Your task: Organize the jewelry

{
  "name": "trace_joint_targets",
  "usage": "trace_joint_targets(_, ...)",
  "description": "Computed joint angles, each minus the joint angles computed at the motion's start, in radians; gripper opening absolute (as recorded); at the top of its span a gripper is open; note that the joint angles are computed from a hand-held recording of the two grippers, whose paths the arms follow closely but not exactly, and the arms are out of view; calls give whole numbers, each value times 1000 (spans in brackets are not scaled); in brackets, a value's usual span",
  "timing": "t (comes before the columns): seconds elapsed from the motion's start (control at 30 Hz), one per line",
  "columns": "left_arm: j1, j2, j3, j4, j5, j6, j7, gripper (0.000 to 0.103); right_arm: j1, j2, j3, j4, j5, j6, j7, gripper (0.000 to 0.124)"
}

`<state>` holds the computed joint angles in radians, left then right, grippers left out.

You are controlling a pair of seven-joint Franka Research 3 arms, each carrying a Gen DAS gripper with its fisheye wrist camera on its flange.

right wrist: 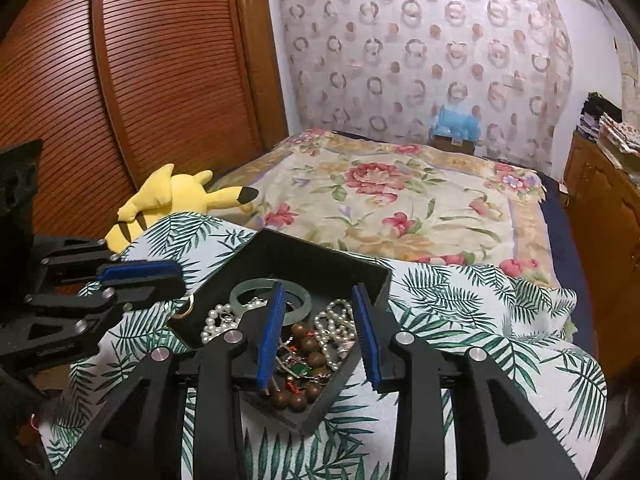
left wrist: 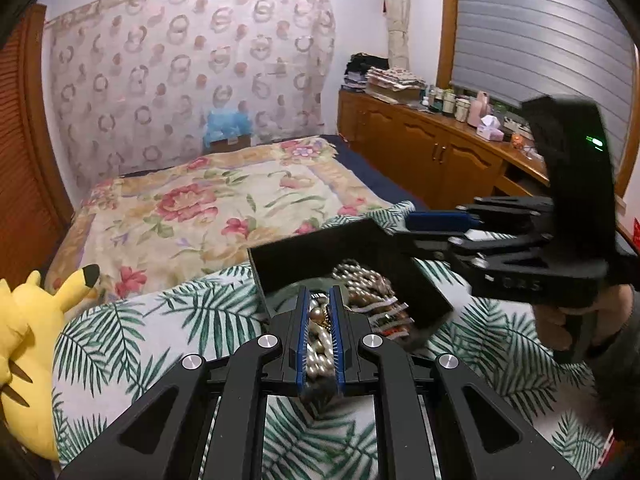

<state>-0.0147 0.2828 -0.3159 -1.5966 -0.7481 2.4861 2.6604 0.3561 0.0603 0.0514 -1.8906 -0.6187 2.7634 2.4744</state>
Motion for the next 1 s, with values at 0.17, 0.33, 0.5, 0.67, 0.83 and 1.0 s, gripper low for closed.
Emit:
trace_joint_targets(0.17,-26,65,0,73,83,17,-89,9,-1,-24,2,-26,-68,-31,71,41)
trace_joint_targets(0.33,-32,115,-17,133,160,15,-159,9,-12,-50,20,-52,-116,-50,120,47)
trace_joint_targets(0.5,-33,132,-37,156,204,19,-197,9,-25,-72,37,-76,-144,-56,152,47)
trace_joint_targets(0.67,-31,126,-46,141,228,35,-220,10,-35,-92,54,-101,-165,-64,184,47)
trace_joint_targets(0.83,-13,80,-52,76,207,59,-213,35,-42,-116,76,-123,-193,-81,233,47)
trace_joint_targets(1.0,9,-5,-43,-29,133,81,-170,60,-44,-144,104,-150,-238,-100,314,47)
